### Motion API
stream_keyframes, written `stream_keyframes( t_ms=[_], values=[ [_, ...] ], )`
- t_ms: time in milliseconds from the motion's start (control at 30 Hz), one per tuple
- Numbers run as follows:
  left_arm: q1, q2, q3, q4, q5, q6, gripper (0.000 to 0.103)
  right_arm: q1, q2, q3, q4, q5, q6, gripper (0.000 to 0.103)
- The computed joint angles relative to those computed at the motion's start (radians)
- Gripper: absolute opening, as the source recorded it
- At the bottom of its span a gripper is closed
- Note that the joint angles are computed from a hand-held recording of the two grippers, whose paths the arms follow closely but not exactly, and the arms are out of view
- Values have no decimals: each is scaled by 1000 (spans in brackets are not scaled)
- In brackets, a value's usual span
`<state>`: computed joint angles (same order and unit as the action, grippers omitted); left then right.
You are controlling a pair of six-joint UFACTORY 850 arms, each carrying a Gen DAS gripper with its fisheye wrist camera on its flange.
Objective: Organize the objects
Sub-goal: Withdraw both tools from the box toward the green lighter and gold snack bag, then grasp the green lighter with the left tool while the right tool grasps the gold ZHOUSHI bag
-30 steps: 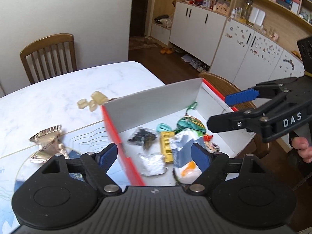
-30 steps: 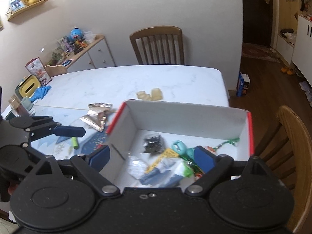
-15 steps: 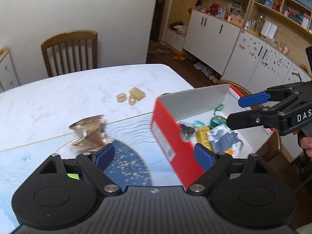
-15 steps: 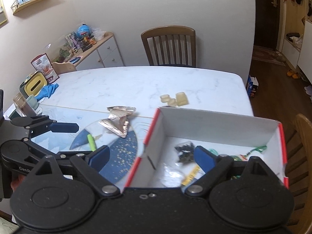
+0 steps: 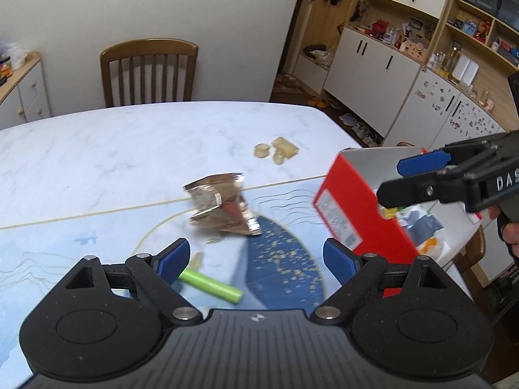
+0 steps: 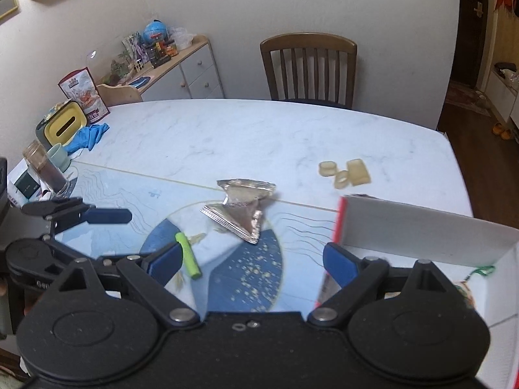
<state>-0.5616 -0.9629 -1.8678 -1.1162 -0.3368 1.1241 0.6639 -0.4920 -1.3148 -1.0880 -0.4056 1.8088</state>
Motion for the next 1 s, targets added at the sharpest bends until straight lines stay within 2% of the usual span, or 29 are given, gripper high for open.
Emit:
stream_keyframes(
  t_ms=[100,333,433,500,633,800,1000],
  values=[
    [14,-13,-2,1,-2,30,90,-5,-52,-66,52,-3,-54,93],
    [29,-80,-63,140,-9,-91,90,-26,-175,-217,201,-25,-182,93],
    [34,-114,-102,201,-38,-141,90,-39,-222,-274,265,-37,-229,93],
    [34,-128,-114,207,-43,-133,90,-46,-251,-310,297,-50,-261,93],
    [28,-148,-124,164,0,-55,90,-58,-305,-378,361,-66,-323,93],
    [25,-204,-197,242,-30,-92,90,-73,-362,-450,430,-84,-393,93],
    [24,-255,-265,259,-64,-82,90,-93,-424,-530,501,-106,-451,93]
  ],
)
